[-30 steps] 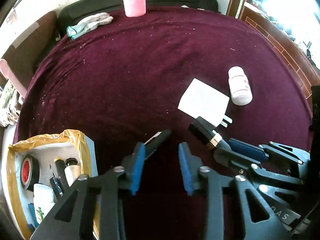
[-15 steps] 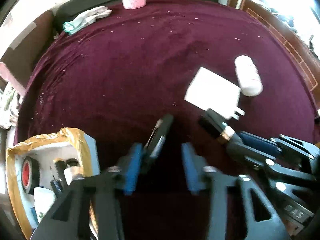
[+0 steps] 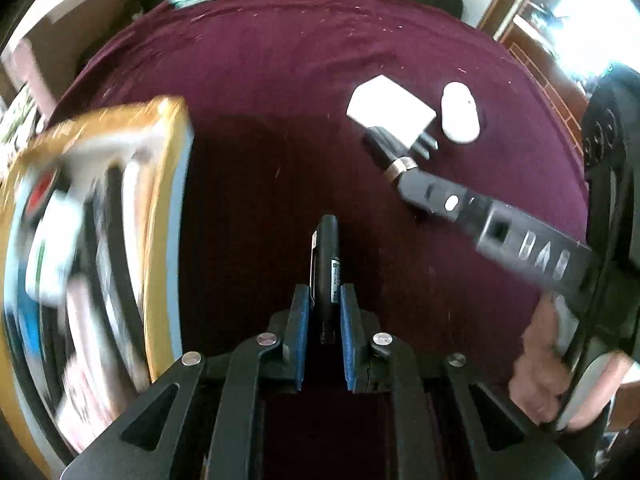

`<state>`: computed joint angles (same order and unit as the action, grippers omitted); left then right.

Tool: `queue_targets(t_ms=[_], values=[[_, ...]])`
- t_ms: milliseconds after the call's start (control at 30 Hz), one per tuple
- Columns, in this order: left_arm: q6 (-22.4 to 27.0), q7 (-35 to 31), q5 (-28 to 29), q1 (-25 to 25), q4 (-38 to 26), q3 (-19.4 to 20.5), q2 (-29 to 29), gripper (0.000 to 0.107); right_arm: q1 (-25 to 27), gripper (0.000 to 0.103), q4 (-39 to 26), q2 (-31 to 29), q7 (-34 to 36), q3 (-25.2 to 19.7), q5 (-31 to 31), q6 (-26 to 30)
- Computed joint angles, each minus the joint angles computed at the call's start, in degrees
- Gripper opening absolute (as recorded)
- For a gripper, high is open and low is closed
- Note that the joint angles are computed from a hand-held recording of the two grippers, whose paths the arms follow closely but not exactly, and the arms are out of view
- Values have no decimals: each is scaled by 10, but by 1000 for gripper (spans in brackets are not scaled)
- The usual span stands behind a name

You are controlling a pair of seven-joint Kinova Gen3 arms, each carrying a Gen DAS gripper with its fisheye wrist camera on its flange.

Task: Organize objects
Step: 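Carry the lipstick and marker to the tray and lower them in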

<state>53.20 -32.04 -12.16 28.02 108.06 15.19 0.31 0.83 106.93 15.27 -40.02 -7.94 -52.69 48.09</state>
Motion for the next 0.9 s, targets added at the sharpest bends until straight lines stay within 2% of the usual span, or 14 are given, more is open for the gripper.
queue_targets(t_ms=[67, 167, 300, 500, 667, 733, 900], values=[[-17, 20, 19, 14, 29, 1, -32, 12, 10, 16, 15, -18, -19, 1, 5, 16], [-14, 62, 7, 11, 50, 36, -61, 12, -7, 15, 67, -67, -31, 25, 15, 8], [-27, 61, 31, 8, 70, 49, -99, 12, -5, 15, 139, -140, -3, 45, -6, 3], [-44, 37, 66, -20, 104, 62, -170, 12, -14, 15, 197, -212, 43, 95, -30, 25], [-47, 40, 96, -48, 131, 86, -212, 12, -25, 15, 225, -237, 53, 119, -33, 34], [-39, 49, 93, -69, 133, 103, -217, 12, -32, 15, 228, -243, 42, 115, -27, 26], [-40, 13, 120, -76, 140, 76, -247, 12, -60, 15, 224, -258, -13, 100, 7, -1]])
